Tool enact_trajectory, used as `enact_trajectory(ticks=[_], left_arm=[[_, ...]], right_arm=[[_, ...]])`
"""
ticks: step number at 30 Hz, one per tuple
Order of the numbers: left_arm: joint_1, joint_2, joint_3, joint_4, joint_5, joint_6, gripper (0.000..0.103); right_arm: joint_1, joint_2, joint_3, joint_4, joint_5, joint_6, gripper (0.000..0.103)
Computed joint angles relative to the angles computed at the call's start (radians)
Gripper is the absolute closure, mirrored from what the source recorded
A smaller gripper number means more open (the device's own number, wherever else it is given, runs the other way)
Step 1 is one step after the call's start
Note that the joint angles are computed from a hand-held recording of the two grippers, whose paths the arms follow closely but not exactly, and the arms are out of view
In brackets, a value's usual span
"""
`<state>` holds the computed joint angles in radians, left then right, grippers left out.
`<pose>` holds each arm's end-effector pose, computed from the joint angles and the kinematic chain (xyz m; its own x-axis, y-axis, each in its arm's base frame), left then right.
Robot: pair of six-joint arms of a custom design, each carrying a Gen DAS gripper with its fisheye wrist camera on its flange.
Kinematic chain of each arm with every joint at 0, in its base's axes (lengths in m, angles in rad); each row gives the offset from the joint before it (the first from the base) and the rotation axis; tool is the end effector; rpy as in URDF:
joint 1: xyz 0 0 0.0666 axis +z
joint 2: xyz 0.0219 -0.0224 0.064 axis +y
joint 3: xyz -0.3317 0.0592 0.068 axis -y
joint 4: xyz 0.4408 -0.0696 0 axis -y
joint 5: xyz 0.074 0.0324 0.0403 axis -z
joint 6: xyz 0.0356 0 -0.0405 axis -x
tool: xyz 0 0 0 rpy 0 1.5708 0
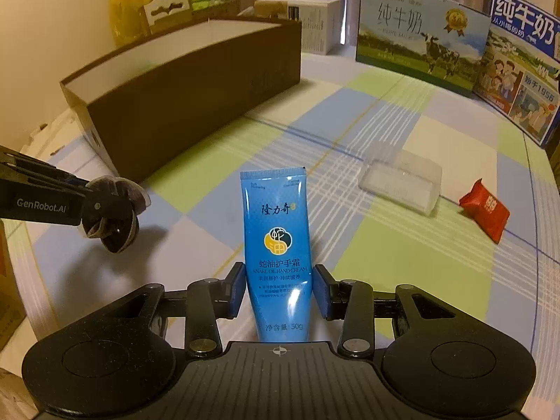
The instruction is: Organize objects
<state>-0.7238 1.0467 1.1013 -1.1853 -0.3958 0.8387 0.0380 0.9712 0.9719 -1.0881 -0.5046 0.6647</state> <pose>0.3087 -0.2551 0.3791 -0.8161 -0.1946 -0.5442 -0.1780 0.9805 -0.0837 0.3794 0.0312 0.3499 -0.5374 -0.5608 -0.6299 -0.7487 0.6610 0.0502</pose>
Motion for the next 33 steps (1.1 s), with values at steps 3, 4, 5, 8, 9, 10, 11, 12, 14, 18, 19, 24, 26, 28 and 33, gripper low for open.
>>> enact_trajectory(ticks=[3, 4, 5, 8, 9, 10, 11, 12, 14, 18, 19, 24, 26, 28, 33], left_arm=[[-0.002, -0.005, 0.01, 0.008, -0.007, -0.012, 0.086], [-0.002, -0.007, 0.013, 0.012, -0.011, -0.017, 0.086], [-0.004, -0.01, 0.017, 0.015, -0.016, -0.021, 0.086], [-0.007, -0.015, 0.03, 0.028, -0.029, -0.035, 0.086], [-0.008, -0.017, 0.034, 0.032, -0.032, -0.04, 0.086], [-0.007, -0.02, 0.038, 0.036, -0.036, -0.044, 0.086], [-0.007, -0.023, 0.043, 0.04, -0.039, -0.049, 0.086], [-0.006, -0.026, 0.048, 0.044, -0.044, -0.055, 0.086], [-0.004, -0.032, 0.06, 0.051, -0.057, -0.064, 0.086], [0.008, -0.048, 0.081, 0.061, -0.084, -0.088, 0.086], [0.014, -0.053, 0.085, 0.064, -0.091, -0.095, 0.086], [0.051, -0.094, 0.089, 0.075, -0.122, -0.13, 0.086], [0.076, -0.108, 0.093, 0.074, -0.128, -0.148, 0.086], [0.1, -0.121, 0.092, 0.077, -0.131, -0.166, 0.086], [0.178, -0.145, 0.089, 0.089, -0.122, -0.228, 0.086]], right_arm=[[-0.001, -0.002, 0.008, 0.006, -0.013, -0.021, 0.065], [-0.001, -0.002, 0.012, 0.008, -0.018, -0.027, 0.065], [-0.001, -0.002, 0.016, 0.012, -0.023, -0.035, 0.065], [-0.001, -0.002, 0.03, 0.015, -0.043, -0.059, 0.065], [-0.001, -0.001, 0.038, 0.015, -0.054, -0.07, 0.065], [0.0, 0.001, 0.047, 0.014, -0.062, -0.079, 0.065], [0.001, 0.003, 0.057, 0.013, -0.074, -0.094, 0.065], [0.002, 0.003, 0.066, 0.012, -0.085, -0.106, 0.065], [0.006, 0.009, 0.088, 0.01, -0.112, -0.136, 0.065], [0.028, 0.022, 0.143, 0.006, -0.172, -0.207, 0.065], [0.037, 0.027, 0.158, 0.006, -0.189, -0.226, 0.065], [0.097, 0.057, 0.227, 0.019, -0.251, -0.325, 0.065], [0.126, 0.073, 0.252, 0.027, -0.264, -0.361, 0.065], [0.161, 0.092, 0.276, 0.043, -0.275, -0.407, 0.065], [0.248, 0.139, 0.32, 0.102, -0.259, -0.495, 0.065]])
